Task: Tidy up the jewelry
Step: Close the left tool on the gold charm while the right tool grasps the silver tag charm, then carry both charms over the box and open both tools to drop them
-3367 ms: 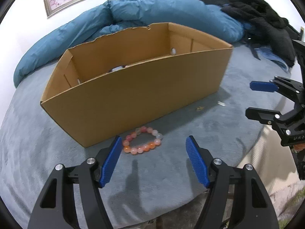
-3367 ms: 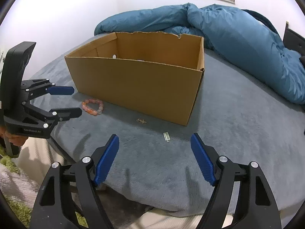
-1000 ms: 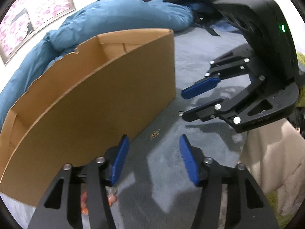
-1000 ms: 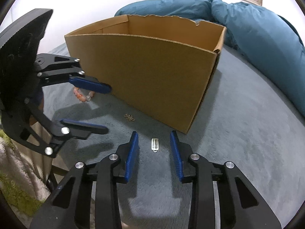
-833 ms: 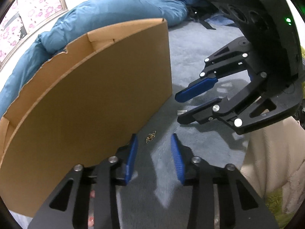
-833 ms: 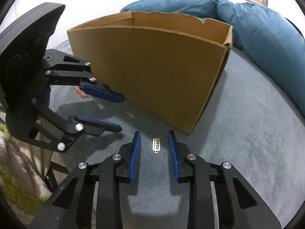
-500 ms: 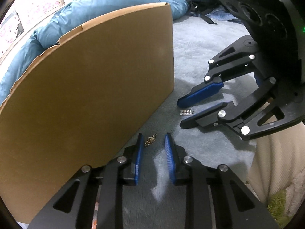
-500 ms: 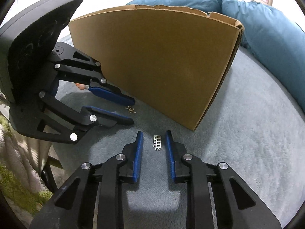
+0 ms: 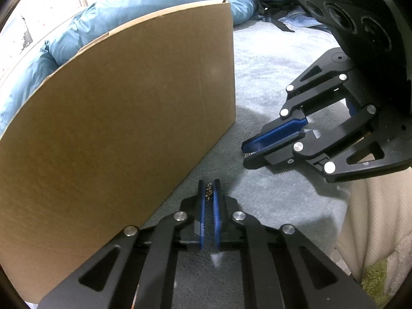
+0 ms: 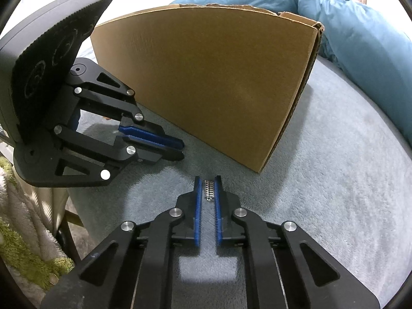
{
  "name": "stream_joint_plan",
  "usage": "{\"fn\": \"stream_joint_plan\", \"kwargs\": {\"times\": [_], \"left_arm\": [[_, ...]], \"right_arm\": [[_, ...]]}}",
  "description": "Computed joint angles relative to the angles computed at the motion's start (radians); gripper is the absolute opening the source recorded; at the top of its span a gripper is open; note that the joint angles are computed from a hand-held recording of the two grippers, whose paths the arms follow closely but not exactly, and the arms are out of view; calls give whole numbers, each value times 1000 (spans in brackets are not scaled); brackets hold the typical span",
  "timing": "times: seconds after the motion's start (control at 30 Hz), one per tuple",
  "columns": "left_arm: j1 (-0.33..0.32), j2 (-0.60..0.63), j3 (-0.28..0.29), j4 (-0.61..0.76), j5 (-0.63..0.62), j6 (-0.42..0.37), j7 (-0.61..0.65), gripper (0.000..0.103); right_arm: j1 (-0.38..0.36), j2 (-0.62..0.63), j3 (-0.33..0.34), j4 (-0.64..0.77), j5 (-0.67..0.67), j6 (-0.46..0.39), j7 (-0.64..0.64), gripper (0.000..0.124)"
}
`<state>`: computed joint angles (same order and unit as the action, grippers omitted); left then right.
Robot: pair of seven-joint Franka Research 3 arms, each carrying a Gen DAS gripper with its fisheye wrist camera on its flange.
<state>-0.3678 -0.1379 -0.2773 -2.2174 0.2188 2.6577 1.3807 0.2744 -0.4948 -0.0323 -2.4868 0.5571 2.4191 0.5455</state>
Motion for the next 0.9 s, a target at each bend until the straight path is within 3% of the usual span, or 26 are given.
{"fn": "stream_joint_plan", "kwargs": {"times": [0.53, 0.9], "left_arm": [[-4, -84, 1, -40, 2, -6, -50, 4], [-2, -175, -15, -52, 55, -44, -113, 4]], "right_arm": [[-11, -48, 2, -22, -1, 14, 54, 5], [-13, -161, -7, -66, -8, 37, 104, 5]]}}
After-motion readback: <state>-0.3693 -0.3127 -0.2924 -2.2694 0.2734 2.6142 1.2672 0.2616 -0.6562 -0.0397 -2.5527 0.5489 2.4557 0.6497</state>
